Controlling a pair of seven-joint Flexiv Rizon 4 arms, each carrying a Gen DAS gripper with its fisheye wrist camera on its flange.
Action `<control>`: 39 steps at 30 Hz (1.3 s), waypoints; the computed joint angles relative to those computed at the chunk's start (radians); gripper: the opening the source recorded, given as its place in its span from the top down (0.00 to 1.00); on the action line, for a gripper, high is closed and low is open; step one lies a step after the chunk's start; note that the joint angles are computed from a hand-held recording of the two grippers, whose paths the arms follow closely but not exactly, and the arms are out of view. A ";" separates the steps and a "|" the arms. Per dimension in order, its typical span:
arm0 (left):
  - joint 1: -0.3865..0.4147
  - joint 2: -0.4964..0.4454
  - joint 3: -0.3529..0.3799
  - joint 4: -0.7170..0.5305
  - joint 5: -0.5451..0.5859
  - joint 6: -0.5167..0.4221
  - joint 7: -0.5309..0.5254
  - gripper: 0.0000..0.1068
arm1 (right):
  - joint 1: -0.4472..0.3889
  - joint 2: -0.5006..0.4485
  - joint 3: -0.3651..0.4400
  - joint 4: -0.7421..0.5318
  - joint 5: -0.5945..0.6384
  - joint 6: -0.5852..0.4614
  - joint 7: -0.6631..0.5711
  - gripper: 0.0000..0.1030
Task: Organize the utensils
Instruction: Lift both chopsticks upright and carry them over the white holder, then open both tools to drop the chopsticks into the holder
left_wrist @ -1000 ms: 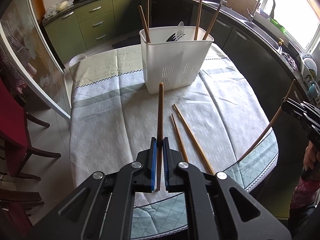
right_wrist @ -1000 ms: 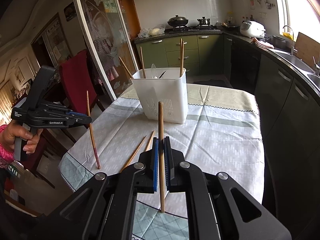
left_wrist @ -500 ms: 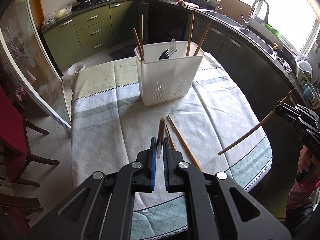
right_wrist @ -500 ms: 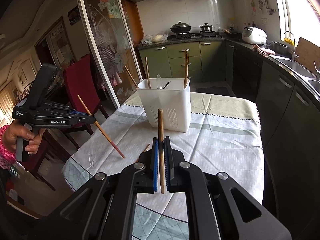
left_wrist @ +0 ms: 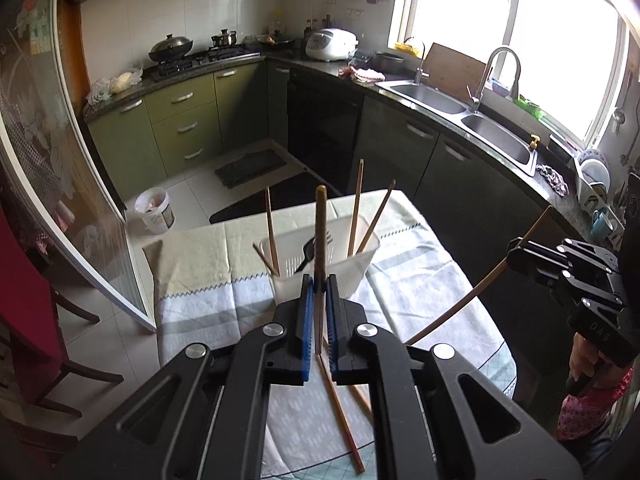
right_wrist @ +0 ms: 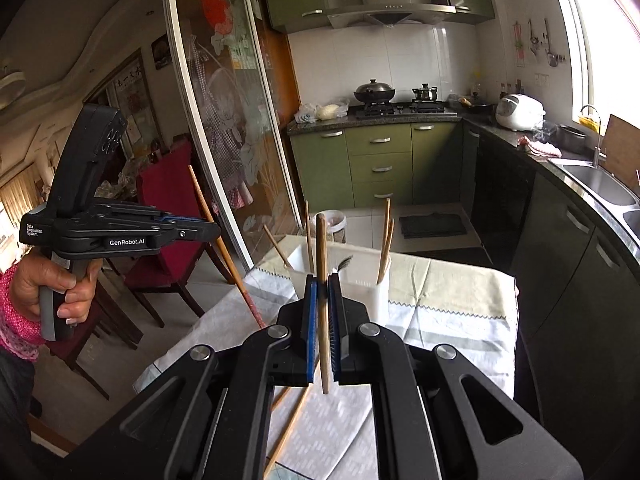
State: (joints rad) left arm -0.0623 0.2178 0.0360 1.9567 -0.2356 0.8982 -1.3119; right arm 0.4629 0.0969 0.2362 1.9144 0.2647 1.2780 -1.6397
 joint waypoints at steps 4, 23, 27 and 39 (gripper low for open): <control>0.006 -0.046 -0.014 -0.079 -0.007 0.035 -0.010 0.94 | 0.001 -0.037 -0.011 -0.097 -0.011 -0.012 0.005 0.94; 0.023 -0.269 -0.022 -0.196 0.058 0.072 -0.076 0.94 | -0.055 -0.353 0.020 -0.384 -0.231 -0.026 0.159 0.94; 0.022 -0.283 -0.020 -0.176 0.071 0.066 -0.076 0.94 | -0.047 -0.387 0.017 -0.357 -0.266 -0.031 0.180 0.94; 0.019 -0.252 -0.015 -0.139 0.093 0.072 -0.083 0.75 | -0.045 -0.381 0.030 -0.276 -0.310 0.004 0.196 0.77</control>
State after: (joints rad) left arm -0.0435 -0.0346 0.0206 1.8177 -0.1426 0.9700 -1.3948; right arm 0.4176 -0.2846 0.2665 1.6387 -0.0448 1.2822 -1.4433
